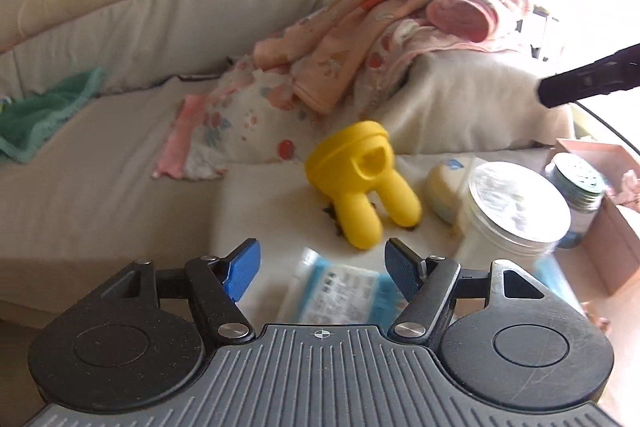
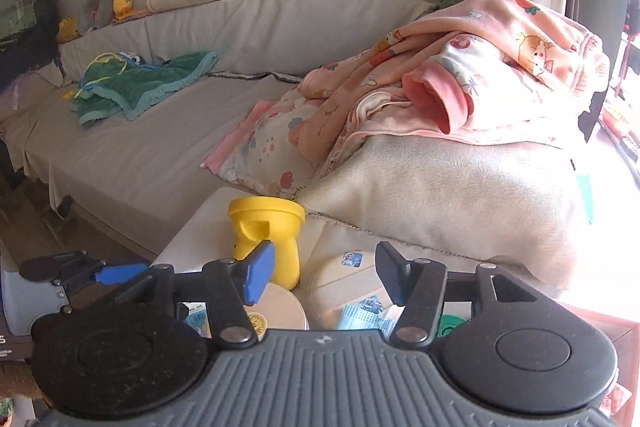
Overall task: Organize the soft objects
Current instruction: 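Grasp the blue-and-white wet-wipe pack with the left gripper, then grasp the yellow plastic toy with the right gripper while the left gripper holds the wipes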
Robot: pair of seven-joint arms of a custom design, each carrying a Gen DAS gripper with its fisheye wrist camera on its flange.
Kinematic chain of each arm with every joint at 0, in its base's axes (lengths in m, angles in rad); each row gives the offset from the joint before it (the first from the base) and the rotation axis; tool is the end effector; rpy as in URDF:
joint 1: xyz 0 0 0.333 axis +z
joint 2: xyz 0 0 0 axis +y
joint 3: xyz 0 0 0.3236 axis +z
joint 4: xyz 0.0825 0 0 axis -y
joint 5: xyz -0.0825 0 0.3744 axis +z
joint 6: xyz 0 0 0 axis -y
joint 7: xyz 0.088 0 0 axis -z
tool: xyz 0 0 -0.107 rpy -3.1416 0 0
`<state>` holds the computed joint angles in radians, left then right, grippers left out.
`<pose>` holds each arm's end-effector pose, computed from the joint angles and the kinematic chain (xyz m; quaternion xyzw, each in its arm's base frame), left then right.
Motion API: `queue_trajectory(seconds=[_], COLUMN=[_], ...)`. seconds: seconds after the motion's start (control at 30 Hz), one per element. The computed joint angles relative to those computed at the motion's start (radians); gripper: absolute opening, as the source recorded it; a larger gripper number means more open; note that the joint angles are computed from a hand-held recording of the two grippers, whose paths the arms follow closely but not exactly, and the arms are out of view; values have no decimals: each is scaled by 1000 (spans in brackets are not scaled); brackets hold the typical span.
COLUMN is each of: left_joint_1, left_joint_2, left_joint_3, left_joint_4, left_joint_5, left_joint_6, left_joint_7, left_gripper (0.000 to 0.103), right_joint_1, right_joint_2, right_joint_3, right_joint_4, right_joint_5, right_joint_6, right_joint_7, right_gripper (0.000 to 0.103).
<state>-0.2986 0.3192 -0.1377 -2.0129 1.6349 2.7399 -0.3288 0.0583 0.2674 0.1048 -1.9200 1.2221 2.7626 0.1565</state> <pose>0.5312 -0.2866 0.3257 -0.6477 0.6293 -0.2901 0.3166 0.6327 0.0594 0.4093 -0.7809 0.4527 -0.1662 0.3970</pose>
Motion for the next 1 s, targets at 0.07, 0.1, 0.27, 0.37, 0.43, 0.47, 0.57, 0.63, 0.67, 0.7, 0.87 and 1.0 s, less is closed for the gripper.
queue_trajectory(seconds=[0.07,0.1,0.27,0.37,0.43,0.47,0.57,0.63,0.67,0.7,0.87,1.0], left_joint_1=[5,10,102,141,96,69,-10,-66,-79,-78,-25,-69], left_joint_2=[-24,-48,-117,-79,-40,-24,26,45,48,53,61,47], left_joint_3=[5,6,-3,-53,-25,0,72,124,136,135,41,41], left_joint_4=[-20,-40,-148,-175,-139,-120,-47,3,17,31,22,6], left_joint_5=[-73,-96,-318,-579,-591,-581,-523,-420,-369,-339,-478,-476], left_joint_6=[-47,-54,260,345,313,301,254,202,185,175,194,126], left_joint_7=[52,50,58,256,245,223,228,226,212,215,545,711], left_gripper=[74,73,73,73,73,73,73,73,73,73,74,74], right_joint_1=[-11,-17,-34,-33,-36,-38,-44,-49,-50,-47,-21,-14], right_joint_2=[-10,-15,-49,-49,-54,-59,-84,-107,-119,-129,-152,-161], right_joint_3=[0,-2,-25,-46,-51,-51,-61,-72,-77,-80,-91,-108], right_joint_4=[-9,-14,-71,-107,-142,-161,-217,-257,-282,-303,-366,-377], right_joint_5=[18,26,113,96,103,123,152,166,182,201,361,371], right_joint_6=[-25,-41,-58,-54,-42,-38,-52,-78,-86,-82,-50,-94], right_joint_7=[-20,-31,-144,-158,-197,-231,-297,-343,-388,-434,-712,-741], right_gripper=[56,56,61,61,61,61,61,61,61,61,61,62])
